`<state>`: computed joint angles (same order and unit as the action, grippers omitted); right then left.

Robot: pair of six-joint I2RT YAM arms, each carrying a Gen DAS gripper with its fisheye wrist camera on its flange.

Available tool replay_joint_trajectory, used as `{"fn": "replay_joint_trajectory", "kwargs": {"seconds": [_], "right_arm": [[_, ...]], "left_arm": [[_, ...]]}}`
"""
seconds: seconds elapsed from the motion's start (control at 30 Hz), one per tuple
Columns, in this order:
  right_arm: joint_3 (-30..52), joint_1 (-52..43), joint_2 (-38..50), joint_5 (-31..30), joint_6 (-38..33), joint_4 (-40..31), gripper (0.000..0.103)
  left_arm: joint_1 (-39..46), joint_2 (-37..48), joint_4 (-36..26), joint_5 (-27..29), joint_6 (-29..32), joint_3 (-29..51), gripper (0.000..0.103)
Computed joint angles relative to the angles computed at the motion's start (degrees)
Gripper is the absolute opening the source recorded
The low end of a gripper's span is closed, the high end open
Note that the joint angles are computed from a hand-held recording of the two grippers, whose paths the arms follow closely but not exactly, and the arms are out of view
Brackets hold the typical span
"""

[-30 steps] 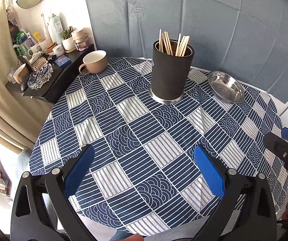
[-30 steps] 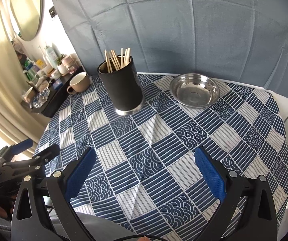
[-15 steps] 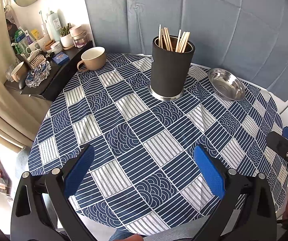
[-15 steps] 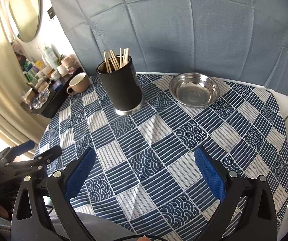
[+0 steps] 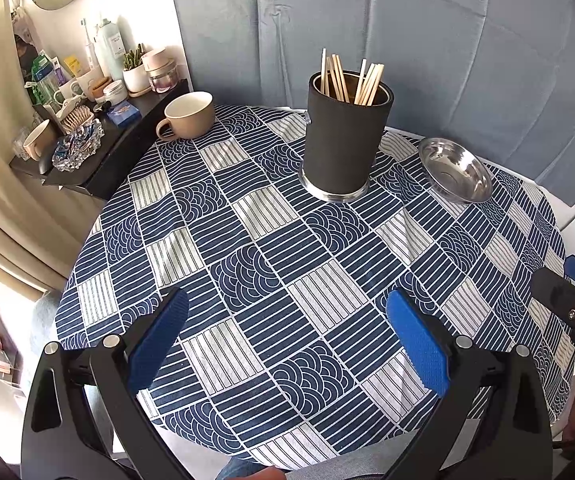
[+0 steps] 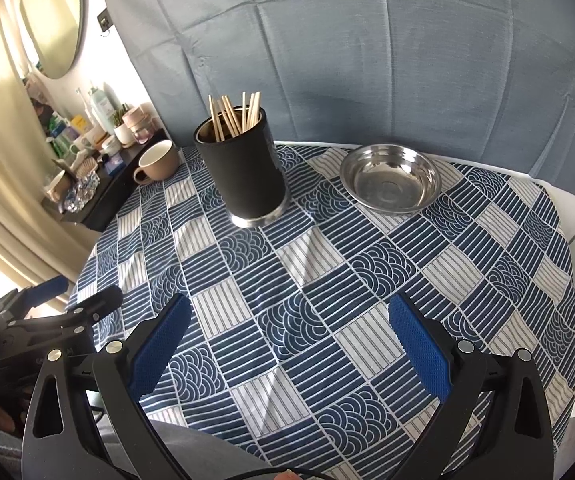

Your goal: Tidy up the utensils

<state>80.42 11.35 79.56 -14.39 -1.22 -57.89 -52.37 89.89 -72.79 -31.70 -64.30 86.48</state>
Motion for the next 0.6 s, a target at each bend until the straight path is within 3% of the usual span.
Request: {"fn": "replay_joint_trajectory", "kwargs": {"seconds": [0.6], "right_arm": [[-0.3,0.5,-0.3,0.2,-0.9,-0.4,0.095]], "left_arm": [[-0.2,-0.9,0.0,0.0,-0.6,-0.8,0.097]]}}
